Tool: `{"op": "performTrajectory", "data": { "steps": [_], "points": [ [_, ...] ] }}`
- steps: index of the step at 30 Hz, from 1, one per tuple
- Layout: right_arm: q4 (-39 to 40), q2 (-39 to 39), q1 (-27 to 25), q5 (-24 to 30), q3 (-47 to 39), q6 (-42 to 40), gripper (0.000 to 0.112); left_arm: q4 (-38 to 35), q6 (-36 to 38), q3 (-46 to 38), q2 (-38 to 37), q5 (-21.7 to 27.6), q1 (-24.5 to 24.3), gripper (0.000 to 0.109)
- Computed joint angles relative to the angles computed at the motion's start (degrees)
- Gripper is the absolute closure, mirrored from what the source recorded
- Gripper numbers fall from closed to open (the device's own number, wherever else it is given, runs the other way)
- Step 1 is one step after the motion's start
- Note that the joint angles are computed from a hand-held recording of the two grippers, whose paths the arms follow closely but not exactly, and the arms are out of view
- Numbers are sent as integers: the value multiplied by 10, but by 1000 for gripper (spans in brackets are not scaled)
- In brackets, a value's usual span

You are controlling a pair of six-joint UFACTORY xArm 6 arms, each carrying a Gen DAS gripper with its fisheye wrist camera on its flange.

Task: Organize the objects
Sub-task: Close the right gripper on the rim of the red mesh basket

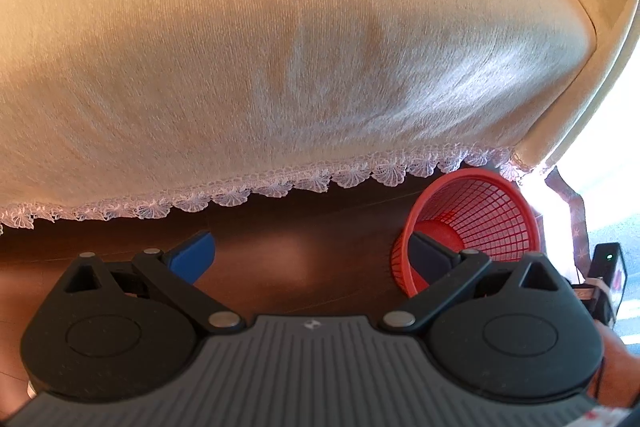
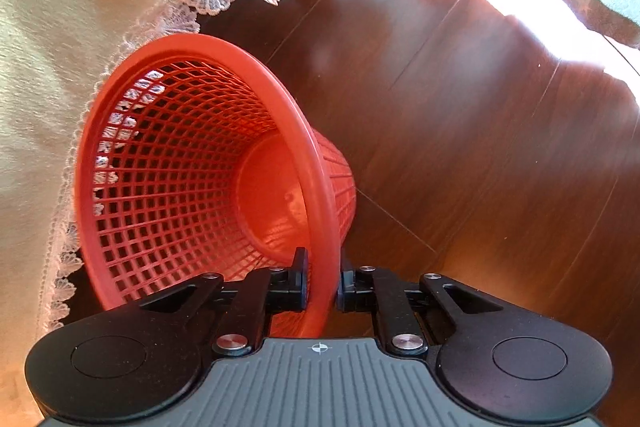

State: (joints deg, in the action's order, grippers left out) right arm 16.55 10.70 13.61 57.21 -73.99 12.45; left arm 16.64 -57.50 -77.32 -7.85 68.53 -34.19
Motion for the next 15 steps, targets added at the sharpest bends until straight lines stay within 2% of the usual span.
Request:
{"op": "performTrajectory", "data": {
  "steps": [6, 9, 15],
  "points": [
    [18, 3, 5, -19, 19, 8, 103, 2, -6, 24, -16, -8, -2, 8],
    [8, -11, 9, -8, 20, 36, 104, -5, -8, 27, -22, -1, 0, 8],
    [-20, -31, 7, 51, -34, 82, 108, -8, -5, -17, -17, 32, 1, 8]
  ]
}}
